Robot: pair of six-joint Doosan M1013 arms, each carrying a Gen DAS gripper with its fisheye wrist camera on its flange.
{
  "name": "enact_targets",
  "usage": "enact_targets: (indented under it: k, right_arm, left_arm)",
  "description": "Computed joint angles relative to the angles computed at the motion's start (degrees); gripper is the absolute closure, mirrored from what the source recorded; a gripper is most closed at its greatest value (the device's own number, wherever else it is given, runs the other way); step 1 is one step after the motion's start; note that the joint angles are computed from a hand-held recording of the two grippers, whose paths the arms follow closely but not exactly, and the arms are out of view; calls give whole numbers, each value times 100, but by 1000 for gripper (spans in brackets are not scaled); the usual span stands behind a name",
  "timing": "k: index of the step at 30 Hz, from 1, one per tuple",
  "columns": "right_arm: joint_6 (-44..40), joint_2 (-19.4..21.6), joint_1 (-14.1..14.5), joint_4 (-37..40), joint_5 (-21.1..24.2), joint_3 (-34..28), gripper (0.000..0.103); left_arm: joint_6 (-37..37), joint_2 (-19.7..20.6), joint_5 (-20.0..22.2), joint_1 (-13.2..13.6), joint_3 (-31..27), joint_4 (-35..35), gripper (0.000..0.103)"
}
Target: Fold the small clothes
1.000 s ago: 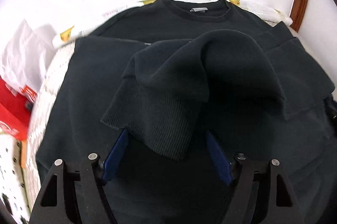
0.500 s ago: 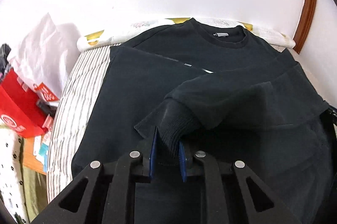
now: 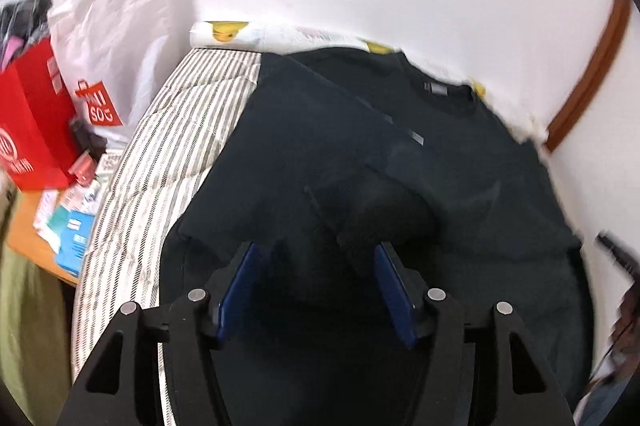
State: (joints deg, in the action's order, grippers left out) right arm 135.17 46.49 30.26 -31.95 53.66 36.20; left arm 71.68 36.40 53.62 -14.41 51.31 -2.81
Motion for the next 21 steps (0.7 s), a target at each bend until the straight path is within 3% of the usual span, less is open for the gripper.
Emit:
enact_targets:
  k: [4,11,21]
  right_arm:
    - [-194,180,6,429,-3,-322,61]
    - [-633,581,91,663,411,-999,61]
    - [-661,660,38,934,509,-1028,60]
  left_arm:
    - [-75,239,183,40,-358,-169,45]
    - [99,566,581,-46,-715,-270,47]
    - [265,785,560,-216,-1029,328,47]
